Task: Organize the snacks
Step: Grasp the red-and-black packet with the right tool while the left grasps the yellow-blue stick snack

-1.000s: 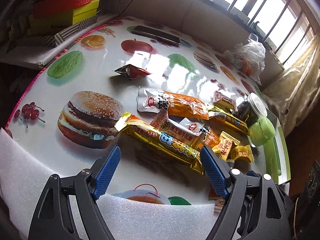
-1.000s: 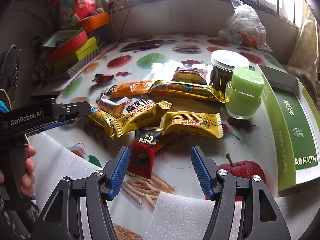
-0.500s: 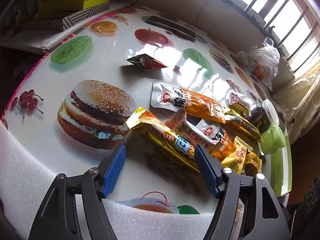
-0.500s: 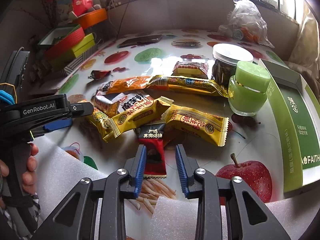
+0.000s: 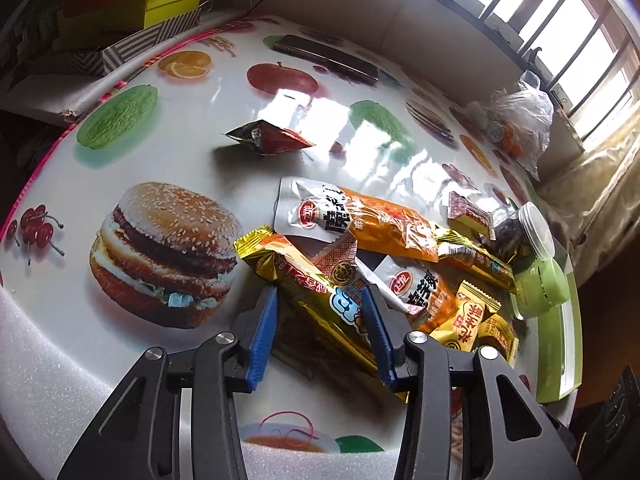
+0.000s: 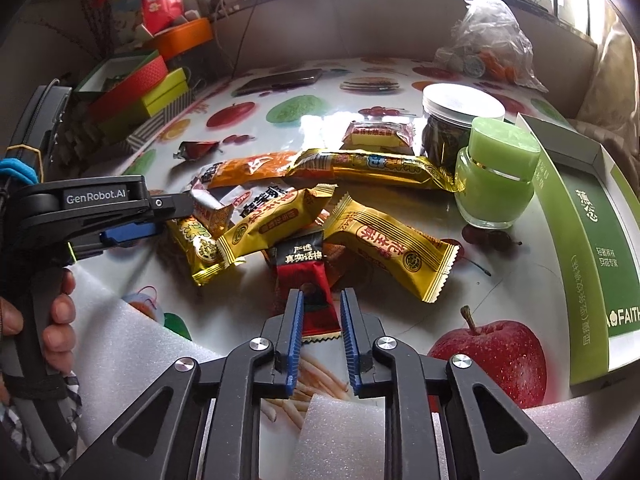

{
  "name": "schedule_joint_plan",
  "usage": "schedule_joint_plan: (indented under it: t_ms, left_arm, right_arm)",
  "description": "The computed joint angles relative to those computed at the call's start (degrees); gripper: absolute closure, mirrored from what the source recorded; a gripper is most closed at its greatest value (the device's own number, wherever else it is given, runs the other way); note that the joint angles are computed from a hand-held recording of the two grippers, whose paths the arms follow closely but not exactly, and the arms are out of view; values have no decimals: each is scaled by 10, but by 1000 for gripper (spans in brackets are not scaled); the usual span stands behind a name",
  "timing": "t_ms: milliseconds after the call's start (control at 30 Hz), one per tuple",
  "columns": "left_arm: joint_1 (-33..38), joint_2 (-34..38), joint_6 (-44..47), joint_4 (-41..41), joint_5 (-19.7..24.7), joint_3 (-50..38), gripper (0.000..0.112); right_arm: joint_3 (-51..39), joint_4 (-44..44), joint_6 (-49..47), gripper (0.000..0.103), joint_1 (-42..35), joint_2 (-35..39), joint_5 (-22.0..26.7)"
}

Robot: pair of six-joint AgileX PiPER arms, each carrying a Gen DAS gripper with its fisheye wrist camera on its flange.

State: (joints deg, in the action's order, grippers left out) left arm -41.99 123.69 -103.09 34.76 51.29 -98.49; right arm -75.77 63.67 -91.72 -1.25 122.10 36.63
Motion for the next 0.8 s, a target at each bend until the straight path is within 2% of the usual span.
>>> schedule_joint_plan:
  t_ms: [133, 333, 433, 533, 600, 700, 800]
  left_arm:
    - [4, 17, 40, 2, 13, -31, 76]
    - [13, 46, 168, -27, 40, -92, 76]
    - [12, 42, 179, -43, 47, -90, 76]
    - [8, 35, 183, -55, 41, -79, 76]
    - [6, 31, 184, -63, 34, -71, 76]
    - [8, 12, 163, -76, -11, -32, 73]
    - [5, 19, 154, -75, -6, -39, 72]
  right_arm:
    - [-3, 4, 4, 96, -4, 4, -3]
    - [-11, 16, -2, 96, -15, 9, 23]
    - [-14, 26, -18, 84, -20, 9, 52]
    - [-9, 26, -38, 76, -11, 6, 60]
    - [-8, 15, -40, 71, 2, 3, 47]
    - [-18, -15, -17, 70, 22, 10, 24]
    - [-20, -19, -14, 68, 33, 11, 2]
